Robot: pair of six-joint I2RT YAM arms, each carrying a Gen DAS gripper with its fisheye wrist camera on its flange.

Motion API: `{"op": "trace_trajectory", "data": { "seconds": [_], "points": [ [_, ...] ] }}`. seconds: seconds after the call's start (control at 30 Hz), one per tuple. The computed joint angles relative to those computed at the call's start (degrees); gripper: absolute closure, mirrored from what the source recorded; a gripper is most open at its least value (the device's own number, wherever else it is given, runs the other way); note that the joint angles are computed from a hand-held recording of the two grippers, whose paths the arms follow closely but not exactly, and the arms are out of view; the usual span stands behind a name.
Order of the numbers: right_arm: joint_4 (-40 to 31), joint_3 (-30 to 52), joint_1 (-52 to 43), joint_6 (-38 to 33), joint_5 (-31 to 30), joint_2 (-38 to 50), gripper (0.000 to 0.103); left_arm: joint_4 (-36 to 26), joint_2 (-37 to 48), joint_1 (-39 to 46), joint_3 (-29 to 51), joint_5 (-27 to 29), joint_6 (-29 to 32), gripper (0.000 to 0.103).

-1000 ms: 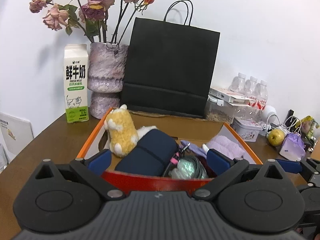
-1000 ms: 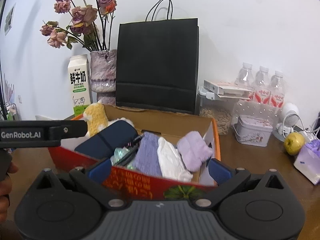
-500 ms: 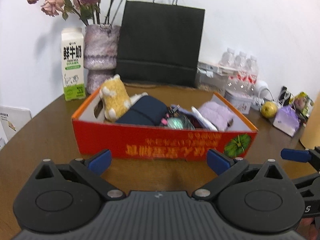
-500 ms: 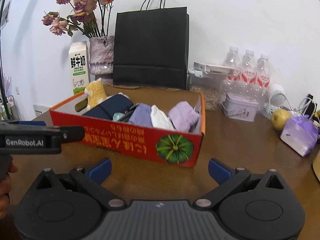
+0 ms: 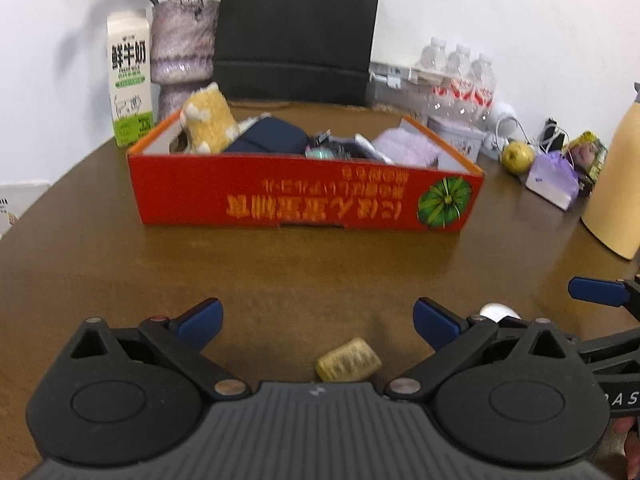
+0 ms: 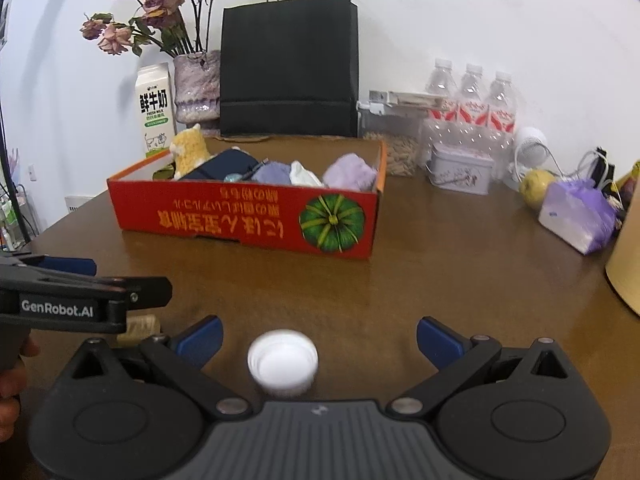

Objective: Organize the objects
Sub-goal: 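Withdraw both tools toward the yellow block and white bottle cap, then grasp the small yellow block with the left tool while the right tool grasps the white bottle cap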

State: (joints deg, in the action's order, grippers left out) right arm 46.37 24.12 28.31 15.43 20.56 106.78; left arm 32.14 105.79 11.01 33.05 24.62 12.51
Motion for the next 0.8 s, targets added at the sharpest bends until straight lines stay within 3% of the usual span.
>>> {"op": "trace_trajectory", "data": {
  "seconds": [0.33,0.6,0.8],
  "points": [
    [4.23,-5.25,0.05,2.69,-1.15,0.46,0.0,-1.21,0.13,-0.6,-2.1,-2.16,1.27,0.0],
    [0.69,-3.08,0.01,2.69,-2.22,1.78,0.0,2.42,0.49,-3.21,-4.12,-6.82,3.49,0.0],
    [-2.14,-1.61,-0.25,2.86,-2.41,2.08,0.0,3.7,1.16,-3.46,-4.17,-7.25,3.0,0.0]
  ]
}}
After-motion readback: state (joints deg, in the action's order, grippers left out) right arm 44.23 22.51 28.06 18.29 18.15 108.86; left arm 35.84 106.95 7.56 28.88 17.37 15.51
